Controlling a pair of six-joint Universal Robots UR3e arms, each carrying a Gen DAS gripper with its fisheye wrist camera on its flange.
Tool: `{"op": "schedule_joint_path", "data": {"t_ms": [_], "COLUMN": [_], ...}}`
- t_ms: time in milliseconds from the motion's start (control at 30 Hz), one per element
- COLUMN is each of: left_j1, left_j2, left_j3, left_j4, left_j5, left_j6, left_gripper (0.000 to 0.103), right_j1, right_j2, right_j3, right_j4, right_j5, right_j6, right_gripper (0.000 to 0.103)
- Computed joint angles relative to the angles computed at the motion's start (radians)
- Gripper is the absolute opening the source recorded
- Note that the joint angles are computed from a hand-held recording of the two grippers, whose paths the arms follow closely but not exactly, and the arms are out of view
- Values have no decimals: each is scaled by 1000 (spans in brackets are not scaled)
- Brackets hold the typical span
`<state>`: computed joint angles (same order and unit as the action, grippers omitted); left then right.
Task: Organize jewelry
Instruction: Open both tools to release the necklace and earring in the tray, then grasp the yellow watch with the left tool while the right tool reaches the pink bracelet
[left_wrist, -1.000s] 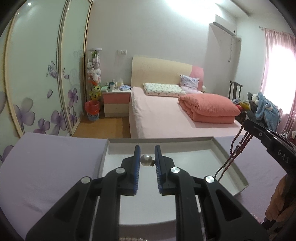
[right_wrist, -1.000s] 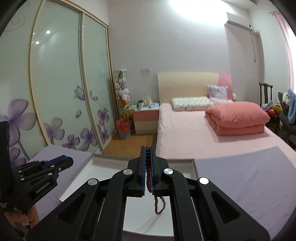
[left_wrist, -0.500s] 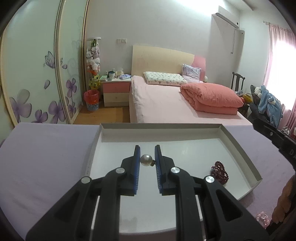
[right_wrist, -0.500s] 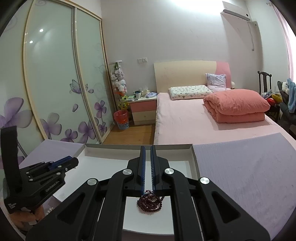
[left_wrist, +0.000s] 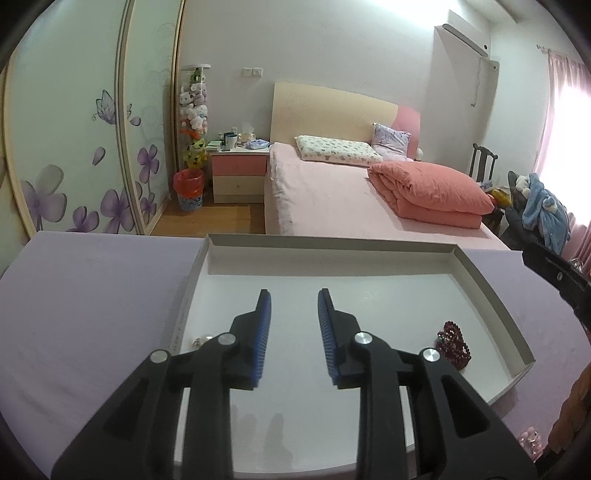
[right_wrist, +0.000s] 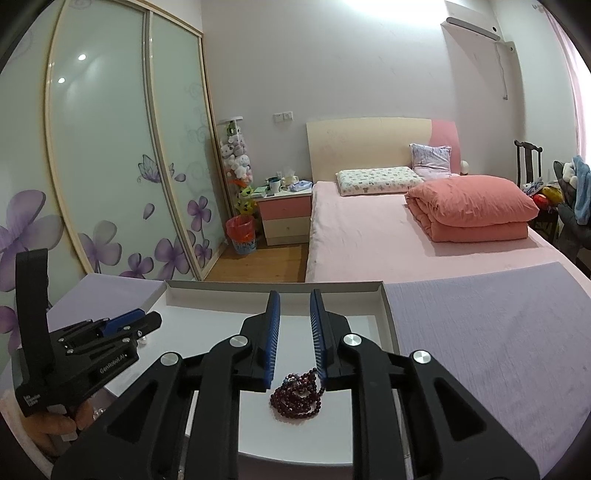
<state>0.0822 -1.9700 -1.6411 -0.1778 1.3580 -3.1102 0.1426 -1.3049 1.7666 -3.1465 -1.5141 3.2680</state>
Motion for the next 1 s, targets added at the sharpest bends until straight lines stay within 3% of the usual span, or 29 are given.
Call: {"op": "schedule_joint_path", "data": {"t_ms": [333,567,667,800,1000], "left_j1": [44,115,159,210,319], "left_j2": [124,347,491,704,1054], "left_j3": [-130,-368,-506,-661,-819], "left_j4": [23,25,5,-85,-376], "left_j5": [-23,-108,-162,-229,-363], "left_j6": [20,67,104,171,266], "left_gripper": [27,30,35,39,43], "right_j1": [11,21,27,30,19], "right_j2": [-46,-213,-326,-457,-668], "right_j3": [43,233,350,471,647], "right_j4": [4,15,45,97,200], "right_j5": [-19,-19,-26,-27,-26], "right_j6": [-10,-30,-44,-45,-15], "right_gripper": [23,25,32,35,36]}}
